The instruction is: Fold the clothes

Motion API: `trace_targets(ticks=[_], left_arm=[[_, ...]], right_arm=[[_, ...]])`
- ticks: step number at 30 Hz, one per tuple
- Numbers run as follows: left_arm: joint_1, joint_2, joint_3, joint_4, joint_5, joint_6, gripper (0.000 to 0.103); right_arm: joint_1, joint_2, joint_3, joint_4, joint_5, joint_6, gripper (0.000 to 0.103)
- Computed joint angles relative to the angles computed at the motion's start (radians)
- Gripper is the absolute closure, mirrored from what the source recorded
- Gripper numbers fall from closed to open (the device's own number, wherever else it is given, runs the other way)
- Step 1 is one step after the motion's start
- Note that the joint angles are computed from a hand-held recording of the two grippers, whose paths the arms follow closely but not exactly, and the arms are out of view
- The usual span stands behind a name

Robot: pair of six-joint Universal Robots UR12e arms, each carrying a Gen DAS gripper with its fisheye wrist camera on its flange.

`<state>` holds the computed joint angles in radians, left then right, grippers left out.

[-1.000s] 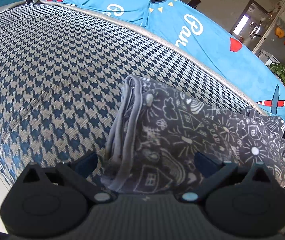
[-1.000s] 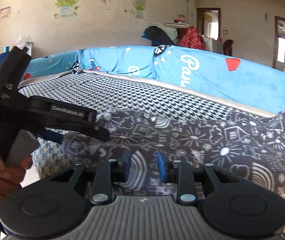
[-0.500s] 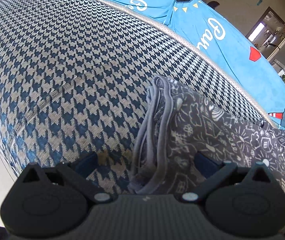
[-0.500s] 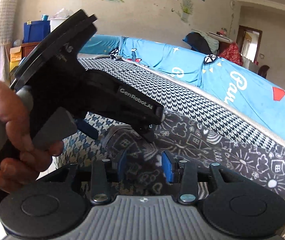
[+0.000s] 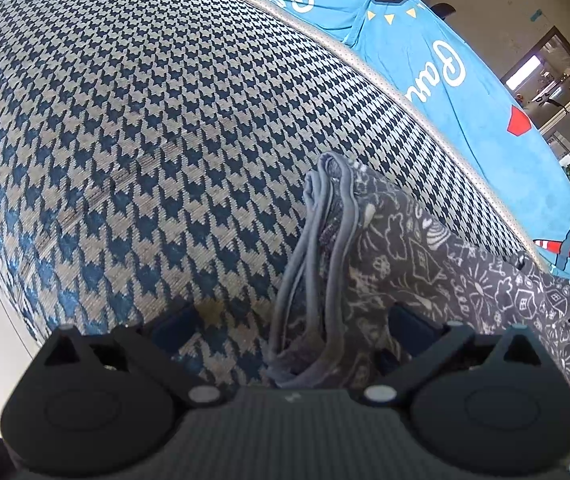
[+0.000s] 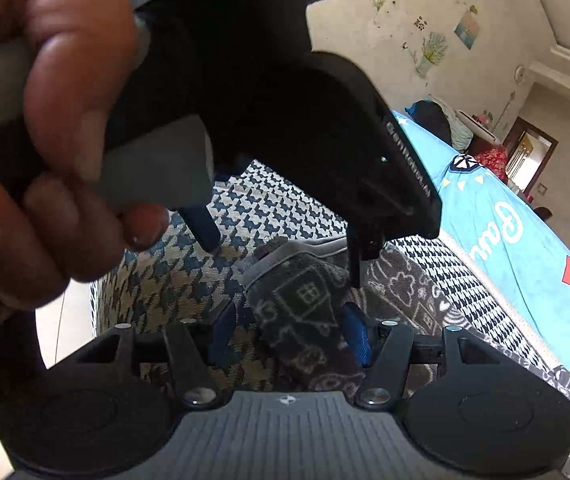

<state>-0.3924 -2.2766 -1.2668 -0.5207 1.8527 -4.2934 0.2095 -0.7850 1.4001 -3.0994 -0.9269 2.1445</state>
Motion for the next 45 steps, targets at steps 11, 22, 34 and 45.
trace_targets(ticks=[11, 22, 34, 45], left_arm=[[0.042, 0.012, -0.055, 0.146, -0.164, -0.063, 0.000], [0.100, -0.057, 0.039, 0.266, -0.363, 0.007, 0.002], [0.088, -0.062, 0.049, 0.325, -0.367, -0.025, 0.002], [0.087, -0.064, 0.046, 0.339, -0.379, -0.022, 0.001]], right_arm=[[0.007, 0.040, -0.063, -0.022, -0.035, 0.137, 0.077], [-0.023, 0.047, -0.143, 0.071, 0.044, 0.369, 0.083], [-0.008, 0.065, -0.119, -0.031, -0.051, 0.167, 0.057], [0.004, 0.100, -0.124, -0.129, -0.093, 0.166, 0.038]])
